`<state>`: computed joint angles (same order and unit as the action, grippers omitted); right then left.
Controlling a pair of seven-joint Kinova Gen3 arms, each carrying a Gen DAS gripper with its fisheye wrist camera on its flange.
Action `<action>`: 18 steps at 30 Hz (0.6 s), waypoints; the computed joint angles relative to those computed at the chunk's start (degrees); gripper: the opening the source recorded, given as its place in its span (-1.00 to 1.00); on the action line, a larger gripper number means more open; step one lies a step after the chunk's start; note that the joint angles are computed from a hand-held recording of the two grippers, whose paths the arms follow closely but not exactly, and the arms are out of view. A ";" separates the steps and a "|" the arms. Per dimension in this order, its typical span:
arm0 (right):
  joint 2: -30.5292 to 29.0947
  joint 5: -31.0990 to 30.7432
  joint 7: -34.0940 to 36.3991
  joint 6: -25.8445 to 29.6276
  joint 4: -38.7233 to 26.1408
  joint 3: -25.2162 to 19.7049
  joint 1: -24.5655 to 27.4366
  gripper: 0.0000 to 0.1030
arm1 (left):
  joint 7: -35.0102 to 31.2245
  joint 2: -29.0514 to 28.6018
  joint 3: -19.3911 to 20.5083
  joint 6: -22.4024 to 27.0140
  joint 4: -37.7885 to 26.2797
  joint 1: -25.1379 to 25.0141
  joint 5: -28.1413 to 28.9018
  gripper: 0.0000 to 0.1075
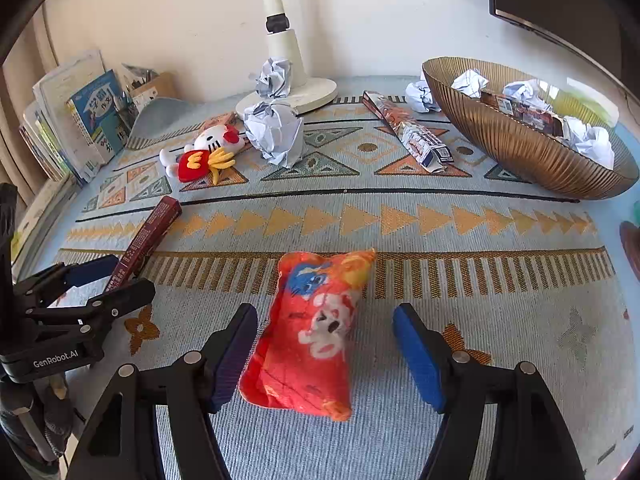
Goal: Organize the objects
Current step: 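Lift the red snack bag and the dark red box off the carpet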
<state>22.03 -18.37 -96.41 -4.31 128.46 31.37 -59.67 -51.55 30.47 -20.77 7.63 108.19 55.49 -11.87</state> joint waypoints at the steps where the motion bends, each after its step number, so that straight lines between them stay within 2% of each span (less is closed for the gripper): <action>1: 1.01 -0.17 0.70 0.19 -0.29 2.56 -2.65 0.13 | 1.68 0.76 -2.36 1.32 -0.76 2.65 -1.53 0.28; 3: 1.77 -0.02 0.96 0.36 -0.23 5.55 -5.83 0.02 | 2.26 1.77 -5.60 2.49 -1.52 6.26 -2.24 0.03; 4: 1.76 0.81 0.39 -0.18 0.05 5.56 -6.00 -0.11 | 2.71 1.72 -5.72 1.91 -1.20 6.49 -2.96 -0.03; 6: 1.93 2.19 -0.72 -1.09 0.48 5.68 -6.37 -0.25 | 3.31 1.57 -6.12 0.70 -0.48 6.84 -3.59 -0.38; 8: 1.73 5.39 -3.70 -2.57 1.23 5.50 -6.31 -0.35 | 3.66 1.58 -7.00 -0.30 0.09 7.66 -3.64 -0.63; 11: -0.67 12.31 -9.66 -7.08 3.84 -0.28 -0.29 -0.44 | 3.84 1.89 -8.19 0.67 -0.42 9.10 -3.63 -0.64; 15: -5.67 21.17 -18.98 -11.46 7.72 -8.24 10.32 -0.45 | 2.03 -1.12 -2.88 -0.91 0.42 4.76 -2.40 -0.64; 18: -11.51 26.74 -22.73 -12.60 10.22 -11.67 18.06 -0.45 | 1.53 -2.75 -4.55 -0.54 -1.16 7.51 -2.91 -0.64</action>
